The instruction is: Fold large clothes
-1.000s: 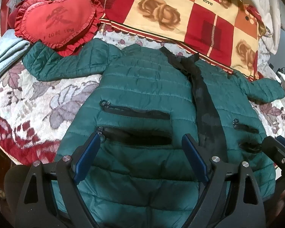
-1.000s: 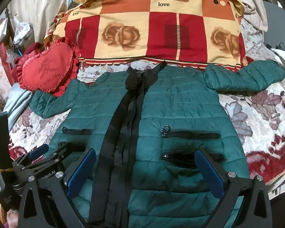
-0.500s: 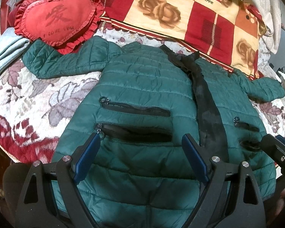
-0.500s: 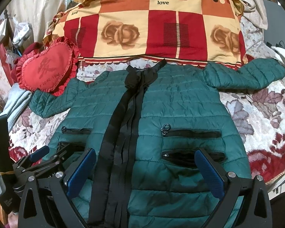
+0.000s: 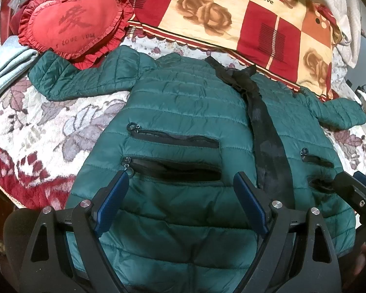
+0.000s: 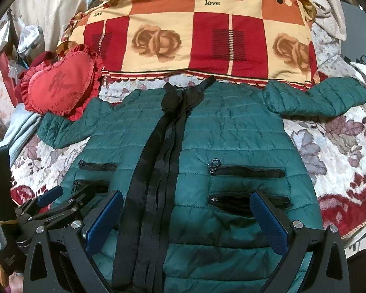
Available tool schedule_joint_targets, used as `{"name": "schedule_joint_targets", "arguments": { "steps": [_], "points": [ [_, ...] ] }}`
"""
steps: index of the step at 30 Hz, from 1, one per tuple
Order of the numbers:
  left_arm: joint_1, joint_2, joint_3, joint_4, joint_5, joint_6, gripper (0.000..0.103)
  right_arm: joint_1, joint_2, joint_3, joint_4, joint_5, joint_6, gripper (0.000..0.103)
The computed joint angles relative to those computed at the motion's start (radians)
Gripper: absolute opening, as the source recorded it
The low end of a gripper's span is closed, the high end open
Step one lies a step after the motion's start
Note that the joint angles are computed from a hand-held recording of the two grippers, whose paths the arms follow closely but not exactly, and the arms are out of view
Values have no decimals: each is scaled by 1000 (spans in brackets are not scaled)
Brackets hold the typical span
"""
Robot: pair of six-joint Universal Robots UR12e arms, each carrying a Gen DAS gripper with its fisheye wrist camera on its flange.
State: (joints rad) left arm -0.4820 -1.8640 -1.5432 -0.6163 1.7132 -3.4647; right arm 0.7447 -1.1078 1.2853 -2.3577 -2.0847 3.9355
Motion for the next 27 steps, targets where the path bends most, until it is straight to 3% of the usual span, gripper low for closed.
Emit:
{"name": "schedule_joint_targets", "arguments": {
  "steps": [27],
  "points": [
    [1, -2, 5, -11, -4, 0, 88, -3, -1, 0, -1, 0, -10, 103]
  ]
}}
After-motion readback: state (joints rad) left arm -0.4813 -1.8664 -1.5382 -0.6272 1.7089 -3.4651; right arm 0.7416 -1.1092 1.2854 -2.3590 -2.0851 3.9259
